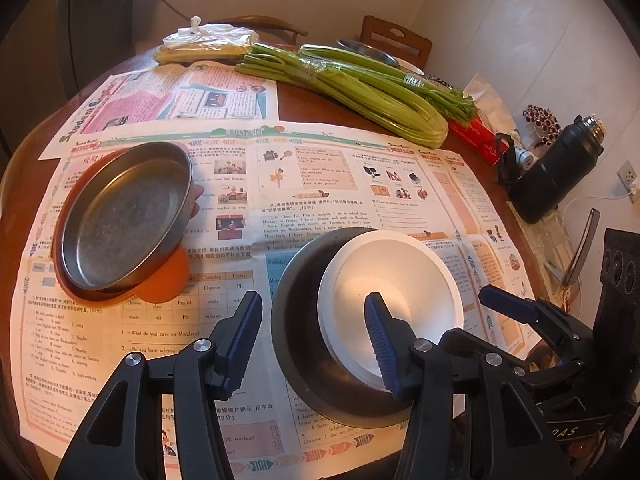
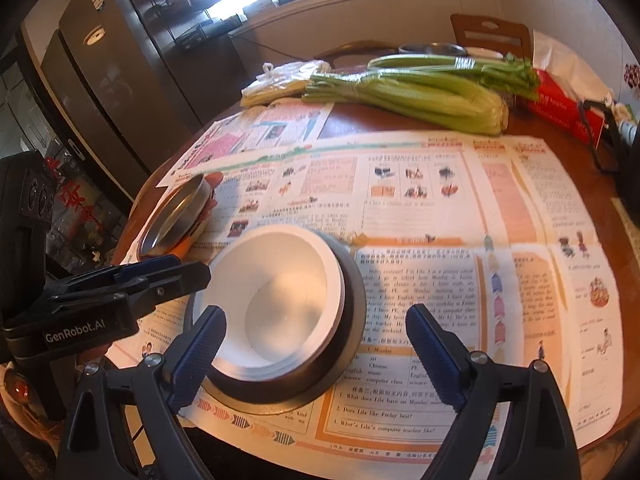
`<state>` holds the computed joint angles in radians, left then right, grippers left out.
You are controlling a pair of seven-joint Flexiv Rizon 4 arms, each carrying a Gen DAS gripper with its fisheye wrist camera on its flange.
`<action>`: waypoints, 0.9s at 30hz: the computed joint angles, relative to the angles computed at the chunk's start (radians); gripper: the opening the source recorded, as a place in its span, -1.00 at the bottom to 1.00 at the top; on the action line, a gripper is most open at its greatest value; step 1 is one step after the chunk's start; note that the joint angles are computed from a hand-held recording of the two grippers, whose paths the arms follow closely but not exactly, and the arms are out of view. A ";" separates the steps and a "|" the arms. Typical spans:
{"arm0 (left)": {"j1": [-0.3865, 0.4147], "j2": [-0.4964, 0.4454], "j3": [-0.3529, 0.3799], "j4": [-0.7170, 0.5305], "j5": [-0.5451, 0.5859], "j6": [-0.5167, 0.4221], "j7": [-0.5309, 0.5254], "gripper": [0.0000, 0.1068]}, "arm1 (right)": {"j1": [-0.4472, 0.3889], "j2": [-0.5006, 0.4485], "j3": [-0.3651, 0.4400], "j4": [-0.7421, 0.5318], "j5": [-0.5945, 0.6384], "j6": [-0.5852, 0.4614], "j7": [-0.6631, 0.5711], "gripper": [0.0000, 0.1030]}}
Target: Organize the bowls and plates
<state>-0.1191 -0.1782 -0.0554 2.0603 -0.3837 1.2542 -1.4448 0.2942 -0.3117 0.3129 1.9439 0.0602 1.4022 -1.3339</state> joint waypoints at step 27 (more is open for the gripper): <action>0.004 -0.058 -0.006 -0.028 0.022 -0.035 -0.029 0.03 | -0.015 -0.039 0.035 -0.032 0.064 -0.063 -0.045 0.77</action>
<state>-0.1150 -0.2361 -0.0612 2.0319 -0.3620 1.2189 -1.4740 0.2788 -0.3509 0.3479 1.9120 0.1247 1.3390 -1.3786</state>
